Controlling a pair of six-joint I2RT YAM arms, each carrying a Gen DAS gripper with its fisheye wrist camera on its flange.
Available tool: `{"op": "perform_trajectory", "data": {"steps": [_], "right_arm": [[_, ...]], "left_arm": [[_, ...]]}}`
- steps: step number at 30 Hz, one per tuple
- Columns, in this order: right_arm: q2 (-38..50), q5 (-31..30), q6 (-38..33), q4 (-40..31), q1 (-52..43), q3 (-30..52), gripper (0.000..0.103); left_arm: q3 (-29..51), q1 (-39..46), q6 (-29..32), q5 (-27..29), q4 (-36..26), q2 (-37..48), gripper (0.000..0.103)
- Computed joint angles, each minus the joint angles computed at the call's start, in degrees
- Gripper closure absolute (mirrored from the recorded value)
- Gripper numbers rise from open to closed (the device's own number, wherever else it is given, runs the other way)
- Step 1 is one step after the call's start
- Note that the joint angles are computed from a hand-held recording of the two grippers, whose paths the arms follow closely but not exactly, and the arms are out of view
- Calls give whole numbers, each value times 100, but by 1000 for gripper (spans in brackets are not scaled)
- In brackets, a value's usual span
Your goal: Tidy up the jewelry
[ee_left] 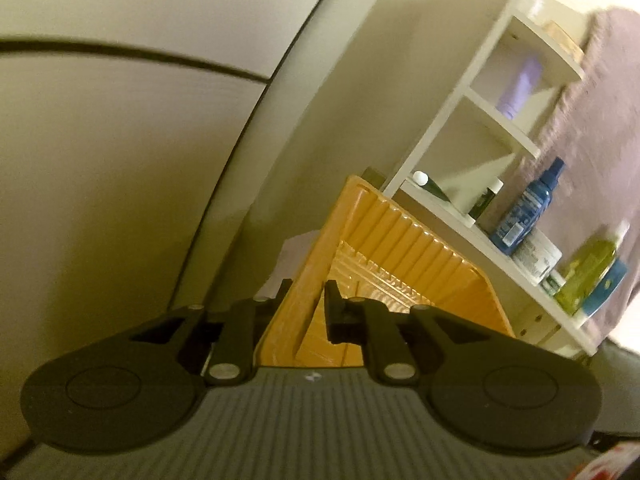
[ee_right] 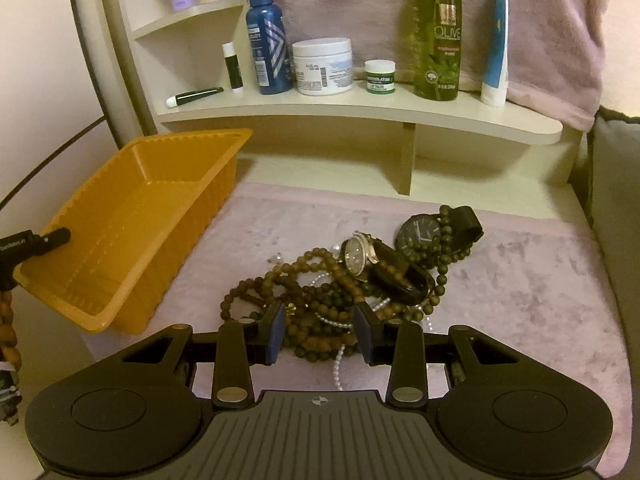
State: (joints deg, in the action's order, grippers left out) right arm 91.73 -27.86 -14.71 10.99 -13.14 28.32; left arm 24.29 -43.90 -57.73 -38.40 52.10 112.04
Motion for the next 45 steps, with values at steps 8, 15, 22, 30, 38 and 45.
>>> {"op": "perform_trajectory", "data": {"steps": [8,15,22,30,38,45], "right_arm": [[-163,24,-15,-99,90,-67,65],[-273,-52,-67,-222,11,-179,64],[-280,-166,-134,-318,-165,-220,64],[-265,-208,-216,-376,-222,-252,64],[-185,-188,-282,-419,-168,-200,64],[-147,-178,-308,-360,-189,-193,64]], "left_arm": [[-219,-459,-1052,-357,-363,-209,70],[36,-1041,-1550,-1148,-1596,-631,77],[385,-979,-1710,-1481,-2237,-487,80],[590,-858,-1795,-1628,-2229,-200,80],[331,-642,-1203,-1356,-922,103,83],[644,-812,-384,-1727,-1698,-55,89]]}}
